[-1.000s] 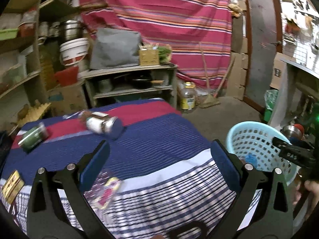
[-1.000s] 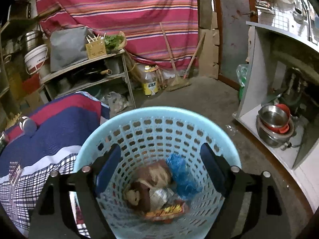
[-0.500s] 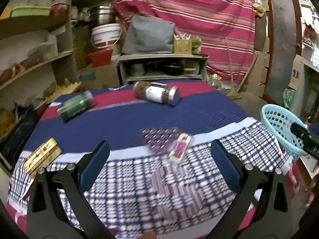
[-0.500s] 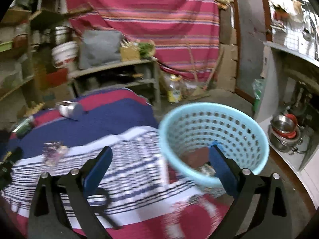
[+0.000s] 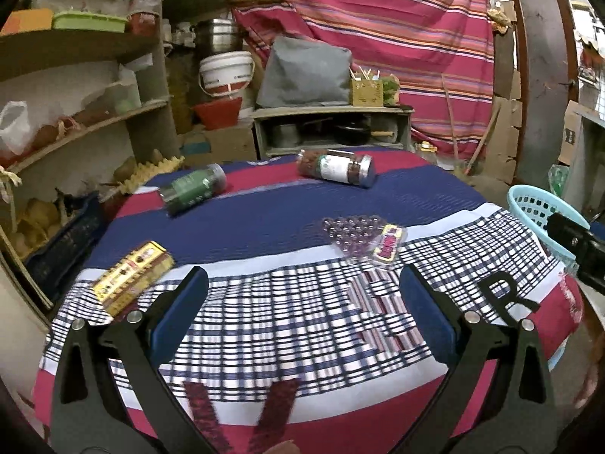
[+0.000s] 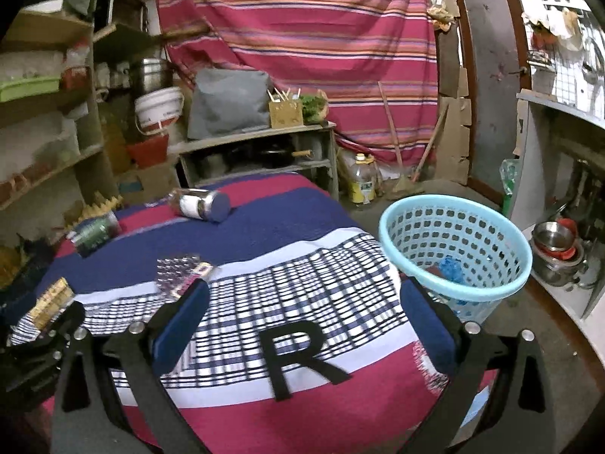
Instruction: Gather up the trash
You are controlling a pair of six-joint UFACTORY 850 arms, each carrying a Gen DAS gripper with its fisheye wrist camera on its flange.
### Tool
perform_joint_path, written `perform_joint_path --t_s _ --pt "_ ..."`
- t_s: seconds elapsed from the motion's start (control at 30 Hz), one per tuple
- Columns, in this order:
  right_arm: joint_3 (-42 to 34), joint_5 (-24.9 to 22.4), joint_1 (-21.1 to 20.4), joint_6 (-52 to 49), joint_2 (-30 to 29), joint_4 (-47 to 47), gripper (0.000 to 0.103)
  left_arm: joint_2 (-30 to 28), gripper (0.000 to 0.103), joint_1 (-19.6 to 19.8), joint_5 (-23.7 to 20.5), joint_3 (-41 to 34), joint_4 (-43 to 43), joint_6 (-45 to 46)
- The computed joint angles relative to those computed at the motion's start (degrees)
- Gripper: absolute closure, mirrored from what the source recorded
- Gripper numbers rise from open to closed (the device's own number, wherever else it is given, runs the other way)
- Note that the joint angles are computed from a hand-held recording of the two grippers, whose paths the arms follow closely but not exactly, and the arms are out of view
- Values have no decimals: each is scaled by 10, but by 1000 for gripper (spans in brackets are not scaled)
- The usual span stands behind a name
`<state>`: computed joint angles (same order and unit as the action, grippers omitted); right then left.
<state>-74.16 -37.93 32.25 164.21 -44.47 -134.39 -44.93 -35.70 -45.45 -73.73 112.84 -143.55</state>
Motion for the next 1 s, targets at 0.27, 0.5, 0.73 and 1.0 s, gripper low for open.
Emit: perform_joint_path --t_s 0.27,0.5,0.73,1.0 --pt "7 -41 22 0 -9 -32 5 5 5 1 -32 23 -2 -8" --pt "7 -50 25 -4 -12 -26 5 11 5 5 -40 36 15 -46" --pt "-2 -28 22 -15 -17 -35 5 15 5 14 -18 42 31 -73" --pt "-2 -20 18 2 -18 -53 5 10 5 10 -28 37 18 -61"
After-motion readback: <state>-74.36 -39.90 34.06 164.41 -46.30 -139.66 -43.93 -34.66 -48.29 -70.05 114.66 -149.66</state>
